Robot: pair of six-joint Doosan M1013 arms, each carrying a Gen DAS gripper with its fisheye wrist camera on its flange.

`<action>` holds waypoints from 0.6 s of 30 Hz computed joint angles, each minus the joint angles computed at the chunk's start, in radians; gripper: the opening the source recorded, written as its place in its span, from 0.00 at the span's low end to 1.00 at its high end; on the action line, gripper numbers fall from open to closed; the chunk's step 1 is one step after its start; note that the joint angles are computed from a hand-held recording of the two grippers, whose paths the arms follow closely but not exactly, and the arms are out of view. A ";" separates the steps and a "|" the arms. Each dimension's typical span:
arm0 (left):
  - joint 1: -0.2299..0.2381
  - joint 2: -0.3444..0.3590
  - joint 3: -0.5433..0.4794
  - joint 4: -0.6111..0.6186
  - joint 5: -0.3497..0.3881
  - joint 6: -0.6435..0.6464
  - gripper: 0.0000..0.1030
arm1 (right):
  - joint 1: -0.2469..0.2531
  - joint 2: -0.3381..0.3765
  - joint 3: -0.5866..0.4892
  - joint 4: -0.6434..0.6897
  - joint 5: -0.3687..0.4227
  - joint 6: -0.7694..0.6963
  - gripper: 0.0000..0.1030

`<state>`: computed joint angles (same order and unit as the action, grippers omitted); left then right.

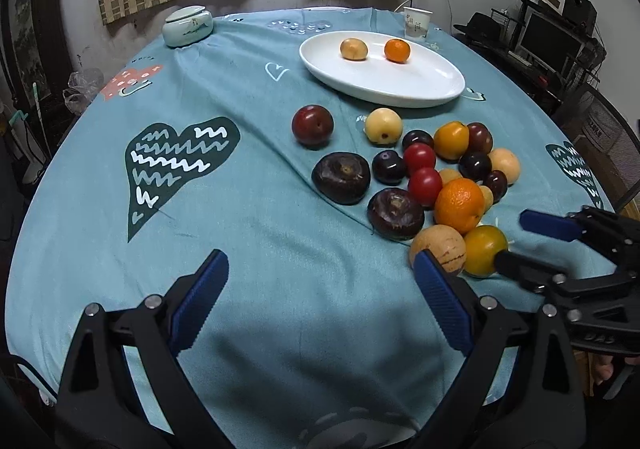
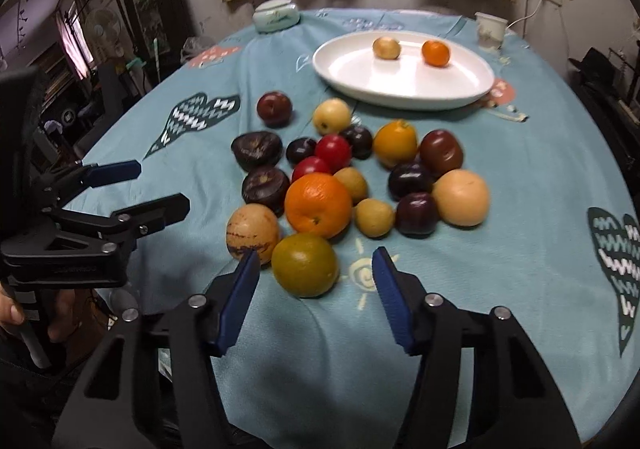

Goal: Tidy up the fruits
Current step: 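Grasp the green-yellow orange with the right tool while the left tool grasps the striped fruit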

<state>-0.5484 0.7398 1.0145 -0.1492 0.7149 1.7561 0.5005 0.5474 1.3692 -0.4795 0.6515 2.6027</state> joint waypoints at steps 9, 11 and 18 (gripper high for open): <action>-0.015 0.011 -0.021 -0.035 0.058 0.048 0.93 | -0.009 -0.003 0.018 0.040 -0.018 -0.016 0.40; -0.024 0.015 -0.026 -0.045 0.070 0.070 0.93 | -0.002 -0.016 0.031 -0.019 0.033 0.052 0.40; -0.055 0.061 -0.087 -0.036 0.153 0.051 0.92 | 0.002 -0.058 0.101 -0.070 0.103 0.146 0.40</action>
